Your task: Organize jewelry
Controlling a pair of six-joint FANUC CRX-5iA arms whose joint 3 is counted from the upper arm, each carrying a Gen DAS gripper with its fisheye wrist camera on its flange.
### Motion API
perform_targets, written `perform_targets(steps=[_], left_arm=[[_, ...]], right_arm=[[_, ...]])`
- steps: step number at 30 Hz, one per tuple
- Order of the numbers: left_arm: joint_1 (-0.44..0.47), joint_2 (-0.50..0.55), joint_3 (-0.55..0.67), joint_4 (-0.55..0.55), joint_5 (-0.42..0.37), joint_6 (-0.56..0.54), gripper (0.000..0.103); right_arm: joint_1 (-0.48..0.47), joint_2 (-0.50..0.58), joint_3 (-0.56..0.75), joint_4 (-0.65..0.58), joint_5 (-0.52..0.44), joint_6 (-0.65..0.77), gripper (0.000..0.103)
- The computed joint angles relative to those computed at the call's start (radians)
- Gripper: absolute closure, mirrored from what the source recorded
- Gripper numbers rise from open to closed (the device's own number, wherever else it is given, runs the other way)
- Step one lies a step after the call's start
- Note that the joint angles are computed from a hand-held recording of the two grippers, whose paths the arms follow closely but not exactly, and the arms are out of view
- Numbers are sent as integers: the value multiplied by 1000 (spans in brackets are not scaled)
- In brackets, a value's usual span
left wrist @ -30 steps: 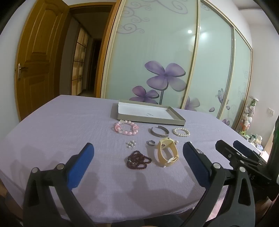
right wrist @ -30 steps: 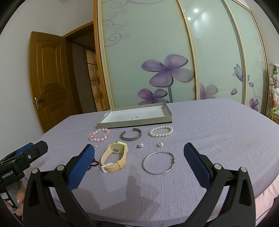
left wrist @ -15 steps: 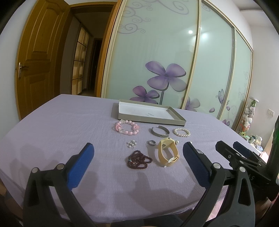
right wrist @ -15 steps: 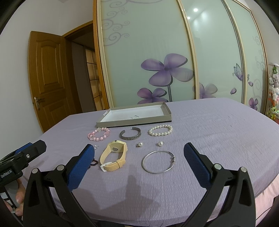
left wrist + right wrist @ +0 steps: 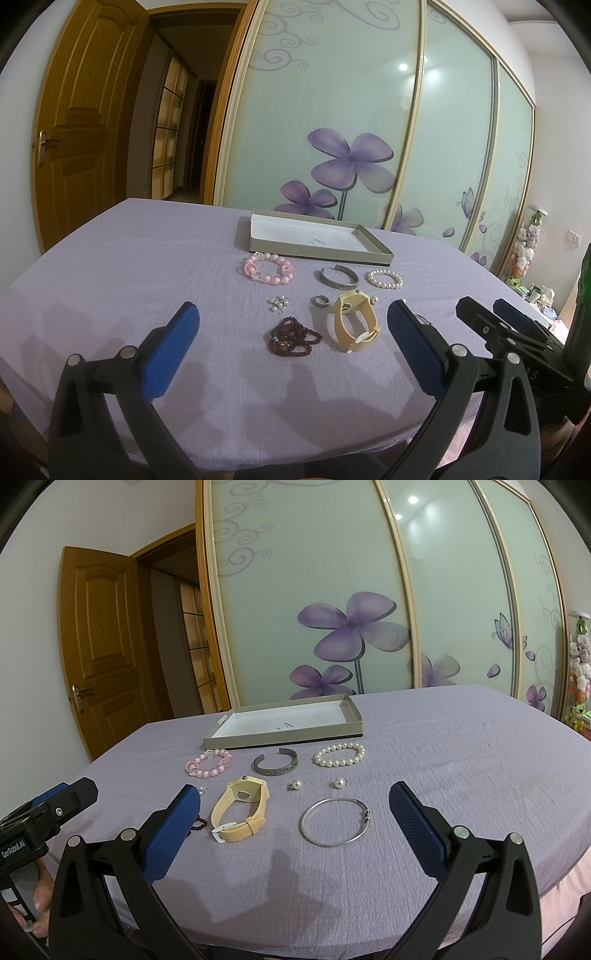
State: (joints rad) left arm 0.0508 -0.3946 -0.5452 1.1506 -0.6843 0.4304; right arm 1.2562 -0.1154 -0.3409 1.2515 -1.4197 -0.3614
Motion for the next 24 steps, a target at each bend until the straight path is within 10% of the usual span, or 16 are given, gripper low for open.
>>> perform_targets(steps=[24], left_arm=[[16, -3, 4, -11, -13, 8, 2]], right_arm=[[2, -2, 2, -3, -3, 2, 1]])
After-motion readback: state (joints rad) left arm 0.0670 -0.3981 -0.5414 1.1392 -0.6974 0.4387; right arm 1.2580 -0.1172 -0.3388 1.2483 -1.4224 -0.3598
